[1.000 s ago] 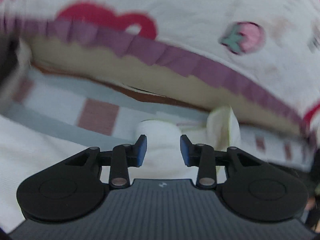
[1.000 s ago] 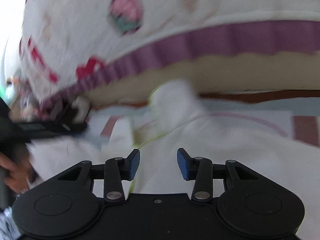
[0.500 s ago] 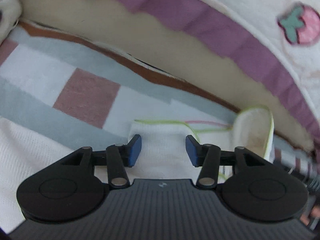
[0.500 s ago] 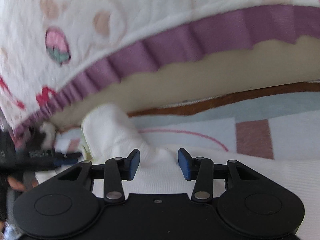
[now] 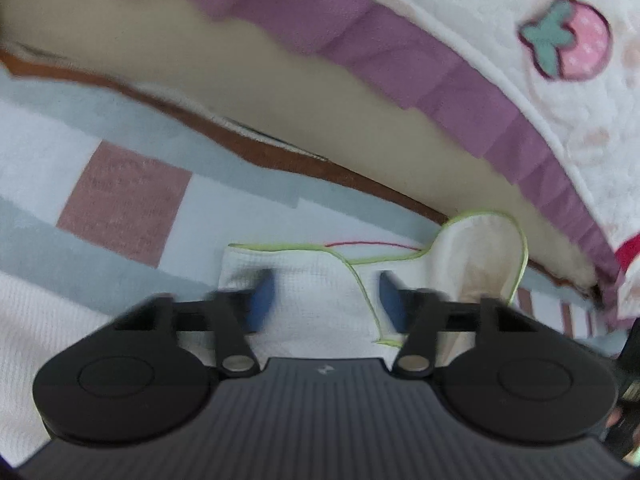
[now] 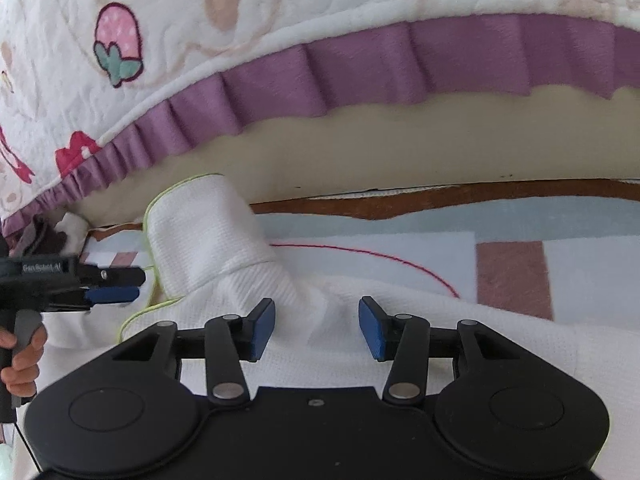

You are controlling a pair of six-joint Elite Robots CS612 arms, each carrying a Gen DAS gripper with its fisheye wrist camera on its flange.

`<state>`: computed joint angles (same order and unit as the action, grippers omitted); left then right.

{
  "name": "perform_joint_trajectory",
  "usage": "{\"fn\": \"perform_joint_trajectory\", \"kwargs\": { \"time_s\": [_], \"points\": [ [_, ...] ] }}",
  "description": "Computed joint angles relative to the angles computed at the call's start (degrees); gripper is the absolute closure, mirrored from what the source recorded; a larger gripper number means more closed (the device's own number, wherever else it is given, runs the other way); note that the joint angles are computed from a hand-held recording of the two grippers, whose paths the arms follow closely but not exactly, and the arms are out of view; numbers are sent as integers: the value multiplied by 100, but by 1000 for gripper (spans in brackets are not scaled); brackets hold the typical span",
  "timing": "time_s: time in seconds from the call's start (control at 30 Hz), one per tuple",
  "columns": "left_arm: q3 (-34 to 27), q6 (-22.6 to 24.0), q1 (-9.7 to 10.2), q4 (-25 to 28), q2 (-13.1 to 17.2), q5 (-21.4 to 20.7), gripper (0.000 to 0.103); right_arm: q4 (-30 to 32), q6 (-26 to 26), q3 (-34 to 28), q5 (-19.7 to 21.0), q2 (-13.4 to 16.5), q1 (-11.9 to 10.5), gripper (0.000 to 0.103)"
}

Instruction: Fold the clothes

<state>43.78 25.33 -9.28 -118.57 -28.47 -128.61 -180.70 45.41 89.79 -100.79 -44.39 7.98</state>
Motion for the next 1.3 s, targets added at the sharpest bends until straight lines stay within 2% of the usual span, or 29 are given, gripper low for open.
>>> {"fn": "perform_joint_trajectory", "kwargs": {
  "time_s": [0.03,0.1,0.13,0.23,0.27,0.3,0.33,0.37,0.4,0.43,0.5,0.63,0.7,0.73,0.87,0.93,1.0,1.07,1.13,1.2,1.27,1.3],
  "points": [
    [-1,294,-7,154,-12,-14,102,-9,4,1,48,6,-1,51],
    [112,618,4,150,-52,-292,103,64,-164,-27,49,4,16,51],
    [234,663,-4,-58,-105,-287,103,92,-260,-35,63,1,22,50],
    [724,613,-44,-1358,-300,-212,103,167,-479,-73,7,9,54,50],
    [875,532,-70,-1852,-364,-44,103,168,-515,-78,-31,13,62,50],
    [967,435,-87,-2166,-411,130,103,167,-546,-83,-66,17,69,50],
    [971,443,-98,-2241,-447,299,100,144,-529,-75,-68,16,66,50],
    [909,394,-103,-2077,-449,430,90,121,-511,-67,-73,16,63,50],
    [779,459,-93,-1672,-426,422,73,99,-480,-54,-105,9,64,50],
    [630,530,-82,-1250,-393,414,68,85,-449,-52,-165,10,69,50],
    [540,557,-52,-990,-374,465,63,106,-397,-62,-294,12,76,50],
    [780,606,-92,-1335,-476,1172,60,436,-417,-173,-746,43,132,50],
    [725,934,-74,-964,-466,1117,52,556,-534,-228,-884,64,167,49],
    [686,981,-77,-738,-439,1044,51,625,-661,-262,-885,70,185,48],
    [804,592,-18,-899,-436,730,48,74,-1212,-275,-325,159,191,47],
    [785,393,-3,-854,-408,562,39,65,-1481,-314,-172,187,209,47],
    [678,201,-1,-663,-353,378,17,41,-1713,-327,42,208,202,46],
    [689,305,-73,-580,-370,453,8,107,-1924,-378,-51,231,241,46],
    [960,555,-155,-1008,-480,683,13,237,-2103,-432,-179,240,277,46],
    [1104,752,-192,-1387,-484,712,67,172,-2055,-394,-154,229,268,46],
    [1226,899,-203,-1571,-520,650,95,76,-1892,-338,-102,209,243,46],
    [1286,867,-204,-1682,-547,620,97,24,-1791,-311,-85,201,230,46]
  ]
}}
